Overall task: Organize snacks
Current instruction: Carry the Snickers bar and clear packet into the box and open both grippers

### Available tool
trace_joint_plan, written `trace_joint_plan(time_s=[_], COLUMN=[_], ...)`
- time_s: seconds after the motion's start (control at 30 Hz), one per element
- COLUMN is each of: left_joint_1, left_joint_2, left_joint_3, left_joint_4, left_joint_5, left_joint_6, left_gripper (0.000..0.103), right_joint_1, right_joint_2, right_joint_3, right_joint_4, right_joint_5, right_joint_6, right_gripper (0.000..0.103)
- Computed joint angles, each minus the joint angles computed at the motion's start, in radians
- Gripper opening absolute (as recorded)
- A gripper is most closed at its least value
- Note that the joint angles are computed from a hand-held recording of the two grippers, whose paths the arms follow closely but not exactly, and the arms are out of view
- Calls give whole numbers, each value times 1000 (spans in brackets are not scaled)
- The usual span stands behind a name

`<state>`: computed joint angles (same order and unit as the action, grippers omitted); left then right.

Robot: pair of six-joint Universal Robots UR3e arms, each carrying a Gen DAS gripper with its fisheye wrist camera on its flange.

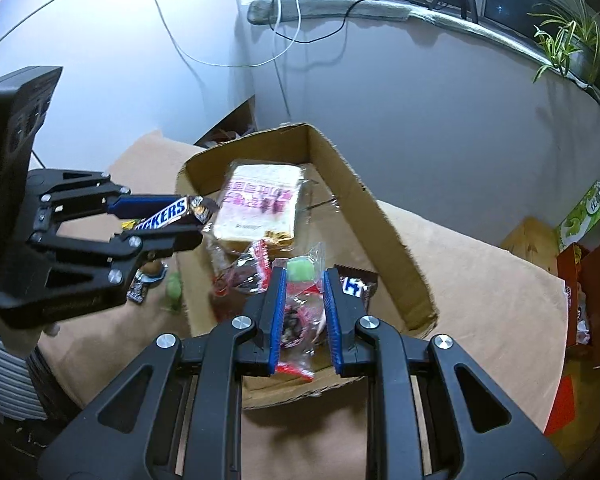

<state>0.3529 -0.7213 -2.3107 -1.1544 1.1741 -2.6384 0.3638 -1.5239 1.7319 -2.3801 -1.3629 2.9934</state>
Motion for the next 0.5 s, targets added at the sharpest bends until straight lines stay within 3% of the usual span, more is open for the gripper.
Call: trace_joint_plan(time_s=[0.27, 0.5], left_joint_1=[-153, -197], left_joint_2=[-154, -224], left_joint_3=[2, 1], left_joint_4=[181, 241], left_joint_5=[65, 80], left_joint_6=[-122, -158], left_gripper=[28, 28], right_joint_1=[-46, -65], right_joint_2=[29, 70], right_joint_3=[-12, -16], right_joint_4=[3, -8], right_joint_5=[31, 45], right_joint_6=[-10, -10], right_gripper=[19, 19])
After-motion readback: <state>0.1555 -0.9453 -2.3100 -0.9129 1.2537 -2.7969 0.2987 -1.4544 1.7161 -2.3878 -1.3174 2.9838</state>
